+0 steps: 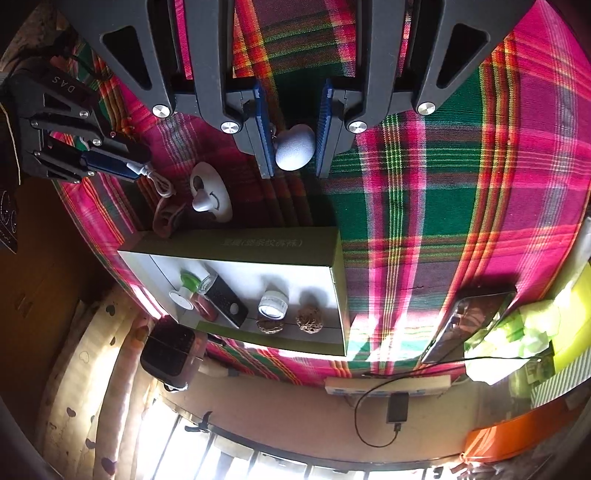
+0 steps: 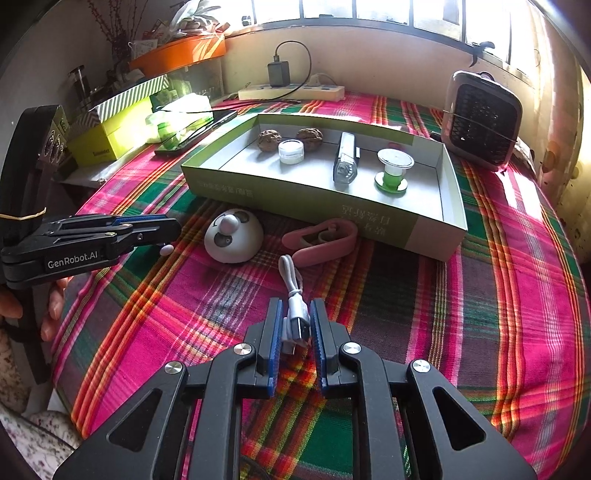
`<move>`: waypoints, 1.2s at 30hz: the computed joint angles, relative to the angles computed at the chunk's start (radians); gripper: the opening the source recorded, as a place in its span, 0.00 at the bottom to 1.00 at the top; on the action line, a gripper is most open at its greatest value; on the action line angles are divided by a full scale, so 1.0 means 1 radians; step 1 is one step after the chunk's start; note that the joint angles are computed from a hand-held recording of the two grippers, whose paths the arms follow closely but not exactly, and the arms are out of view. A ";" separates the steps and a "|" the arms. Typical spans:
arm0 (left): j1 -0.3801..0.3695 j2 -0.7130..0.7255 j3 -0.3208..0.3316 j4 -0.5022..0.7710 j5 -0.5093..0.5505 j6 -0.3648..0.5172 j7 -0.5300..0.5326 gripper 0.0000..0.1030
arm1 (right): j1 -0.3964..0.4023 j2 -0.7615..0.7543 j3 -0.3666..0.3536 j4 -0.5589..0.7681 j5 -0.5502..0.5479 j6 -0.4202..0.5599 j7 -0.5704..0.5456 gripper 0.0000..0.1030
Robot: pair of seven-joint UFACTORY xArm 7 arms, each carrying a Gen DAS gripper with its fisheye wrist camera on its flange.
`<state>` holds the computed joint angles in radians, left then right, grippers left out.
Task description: Organize objects
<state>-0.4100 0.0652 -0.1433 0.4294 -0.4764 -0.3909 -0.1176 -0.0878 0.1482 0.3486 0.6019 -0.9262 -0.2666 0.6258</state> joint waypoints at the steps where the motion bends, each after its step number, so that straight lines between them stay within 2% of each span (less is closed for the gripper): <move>1: -0.003 0.001 0.001 0.002 -0.006 0.000 0.007 0.22 | 0.023 0.003 -0.018 -0.002 0.027 -0.007 -0.028 0.25; 2: -0.005 0.001 0.001 0.004 -0.013 0.001 0.014 0.22 | 0.041 0.005 -0.031 -0.005 0.051 -0.011 -0.051 0.28; 6: -0.015 0.007 0.004 0.011 -0.036 -0.002 0.035 0.23 | 0.151 0.004 -0.107 -0.027 0.221 -0.028 -0.203 0.28; 11: -0.013 0.007 0.003 0.010 -0.032 -0.005 0.027 0.23 | 0.077 0.013 -0.050 -0.017 0.164 -0.031 -0.155 0.28; 15: -0.039 0.013 0.008 0.021 -0.100 -0.008 0.081 0.23 | 0.159 -0.004 -0.102 -0.039 0.276 -0.028 -0.248 0.27; 19: -0.046 0.016 0.007 0.026 -0.125 -0.011 0.101 0.22 | 0.154 -0.008 -0.098 -0.045 0.298 -0.029 -0.260 0.17; 21: -0.054 0.019 0.009 0.028 -0.149 -0.015 0.121 0.20 | 0.145 -0.009 -0.092 -0.045 0.290 -0.029 -0.255 0.16; 25: -0.052 0.023 0.007 0.026 -0.148 -0.025 0.121 0.19 | 0.194 -0.017 -0.120 -0.056 0.365 -0.027 -0.316 0.16; 36: -0.055 0.024 0.007 0.027 -0.158 -0.026 0.129 0.19 | 0.168 -0.015 -0.100 -0.055 0.346 -0.028 -0.300 0.15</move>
<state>-0.4646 0.0889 -0.1365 0.4561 -0.6345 -0.4165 0.0111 0.0802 0.1328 0.2489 0.5473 -0.5802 -0.2942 0.3262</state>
